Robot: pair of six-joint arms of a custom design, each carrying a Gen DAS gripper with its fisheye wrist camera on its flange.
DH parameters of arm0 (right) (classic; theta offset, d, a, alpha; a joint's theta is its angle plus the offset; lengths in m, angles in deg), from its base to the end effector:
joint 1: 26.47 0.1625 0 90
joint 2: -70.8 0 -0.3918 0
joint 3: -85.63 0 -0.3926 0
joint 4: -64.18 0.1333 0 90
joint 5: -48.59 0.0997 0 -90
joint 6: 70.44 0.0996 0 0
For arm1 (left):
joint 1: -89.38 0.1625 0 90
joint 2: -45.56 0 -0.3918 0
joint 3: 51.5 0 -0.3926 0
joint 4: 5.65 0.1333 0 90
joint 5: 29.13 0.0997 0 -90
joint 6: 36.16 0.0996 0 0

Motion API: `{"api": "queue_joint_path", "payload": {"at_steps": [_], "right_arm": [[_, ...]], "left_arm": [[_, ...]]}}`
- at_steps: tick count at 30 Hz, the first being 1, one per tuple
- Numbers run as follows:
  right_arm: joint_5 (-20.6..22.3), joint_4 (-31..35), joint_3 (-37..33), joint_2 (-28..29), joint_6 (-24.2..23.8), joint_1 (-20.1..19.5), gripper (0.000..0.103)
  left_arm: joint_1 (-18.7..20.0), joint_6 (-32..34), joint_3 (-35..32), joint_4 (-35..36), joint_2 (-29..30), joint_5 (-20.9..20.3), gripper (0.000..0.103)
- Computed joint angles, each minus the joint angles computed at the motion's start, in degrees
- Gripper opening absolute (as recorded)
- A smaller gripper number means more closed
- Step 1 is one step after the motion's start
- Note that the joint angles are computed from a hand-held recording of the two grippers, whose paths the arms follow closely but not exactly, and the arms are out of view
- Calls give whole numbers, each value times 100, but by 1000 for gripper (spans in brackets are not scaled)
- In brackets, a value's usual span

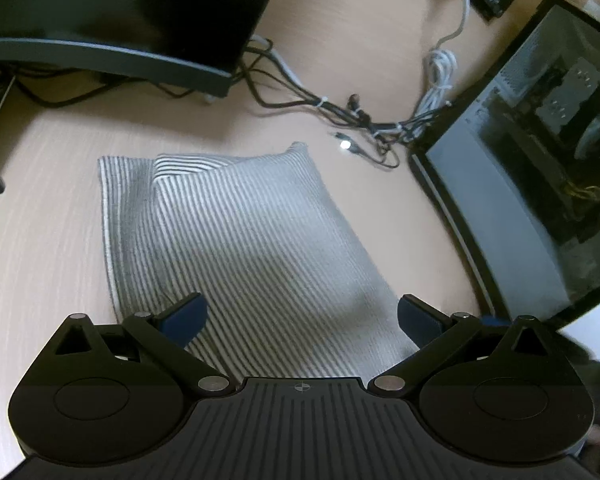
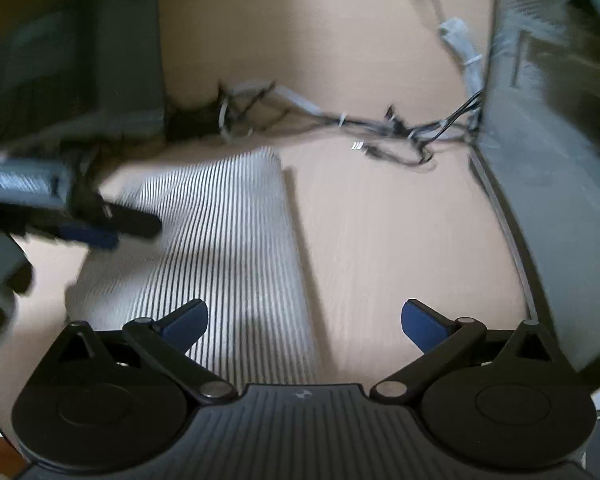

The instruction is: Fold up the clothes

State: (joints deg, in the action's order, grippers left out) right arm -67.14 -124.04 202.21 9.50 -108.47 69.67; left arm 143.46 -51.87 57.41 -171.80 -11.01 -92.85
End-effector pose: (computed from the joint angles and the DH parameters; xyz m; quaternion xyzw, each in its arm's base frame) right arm 0.1479 -0.5331 0.1857 0.2656 -0.8713 0.2862 0.2973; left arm -0.1983 -0.5762 0.1372 0.1210 0.9463 -0.2777 0.1128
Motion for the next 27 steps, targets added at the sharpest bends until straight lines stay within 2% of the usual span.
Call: {"api": "queue_joint_path", "payload": {"at_steps": [2,4,9,16,27], "right_arm": [[-308,131,-78,188,-37,70,103],[-281,-155,3,248,-66,55,103],[-167,-72,79,135,174,-46,103],[-126,-114,222,20,406,-100,103],[51,385,339,-299,1207,-245,103]], "left_arm": [[-12,52,38,-85,-33,-161,103],[-9,84,33,21,-34,-288,103],[103,-127,-21,377,44,-457,103],[137,-86,-73,299,176,-455,103],[223,188,-62,-51,275,-727,103]]}}
